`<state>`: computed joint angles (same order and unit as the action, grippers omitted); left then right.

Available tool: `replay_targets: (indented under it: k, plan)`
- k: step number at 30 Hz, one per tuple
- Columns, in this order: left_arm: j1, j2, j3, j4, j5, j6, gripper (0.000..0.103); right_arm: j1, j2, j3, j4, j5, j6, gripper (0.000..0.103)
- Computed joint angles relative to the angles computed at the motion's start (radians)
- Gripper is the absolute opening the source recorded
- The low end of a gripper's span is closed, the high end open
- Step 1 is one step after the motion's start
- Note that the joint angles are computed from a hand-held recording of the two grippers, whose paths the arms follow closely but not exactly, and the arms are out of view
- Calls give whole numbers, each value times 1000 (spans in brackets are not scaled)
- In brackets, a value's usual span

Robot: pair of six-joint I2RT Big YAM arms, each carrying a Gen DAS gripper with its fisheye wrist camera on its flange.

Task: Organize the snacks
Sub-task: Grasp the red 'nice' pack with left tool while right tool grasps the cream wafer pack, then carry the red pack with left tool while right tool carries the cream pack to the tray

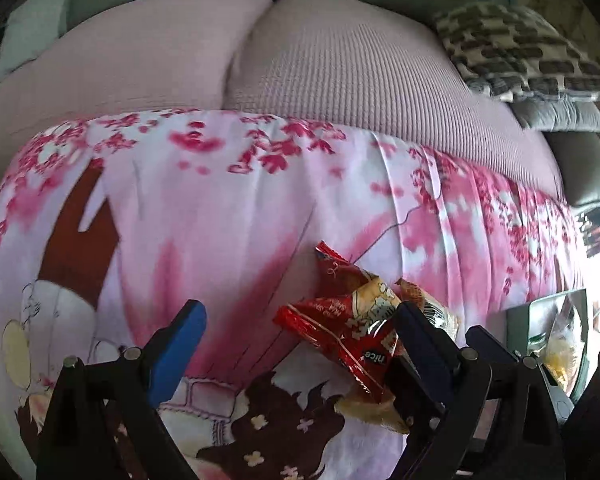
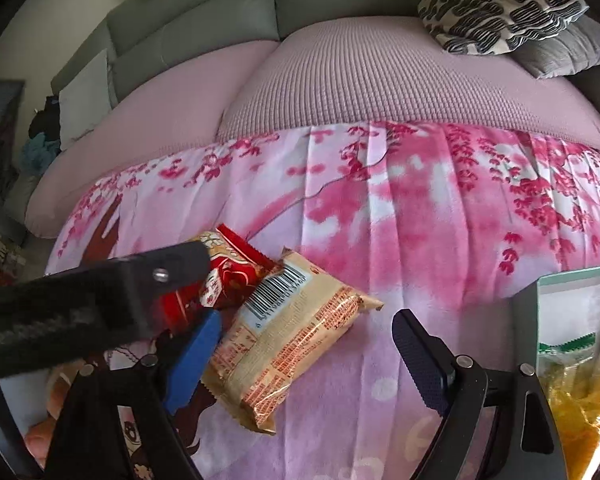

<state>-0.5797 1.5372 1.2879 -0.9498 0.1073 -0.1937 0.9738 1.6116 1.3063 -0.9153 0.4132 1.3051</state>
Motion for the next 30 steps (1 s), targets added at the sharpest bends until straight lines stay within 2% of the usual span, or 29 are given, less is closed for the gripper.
replay_targets:
  k: [5,7,8,10,11,13,18,20,23,30]
  plan:
    - [-1,24,15,3,42,2,95,-1,1,-13,17,-9,12,89]
    - [-3,47,26,-16,51,-6,91,2,-5,-18,15,-8,13,89]
    - [-2,53,21,-10,67,-18,86,3,-7,-19,14,-5,16,87]
    - [4,57,6,3,102,-42,63,3,-7,-20,14,-3,20,82]
    - [6,56,-4,11,102,-55,61,3,-9,-22,14,-2,22,80]
    - [11,37,-36,46,112,-76,60,3,-14,-31,21,-2,26,76]
    - [23,4,-76,85,125,-100,59,8,-18,-31,3,1,37,53]
    - [26,-10,-91,97,134,-115,58,12,-21,-32,0,2,39,46]
    - [34,-52,-132,117,147,-135,58,19,-24,-30,-6,5,38,42]
    - [17,-147,-206,154,110,-179,58,53,-33,-26,-32,19,65,38]
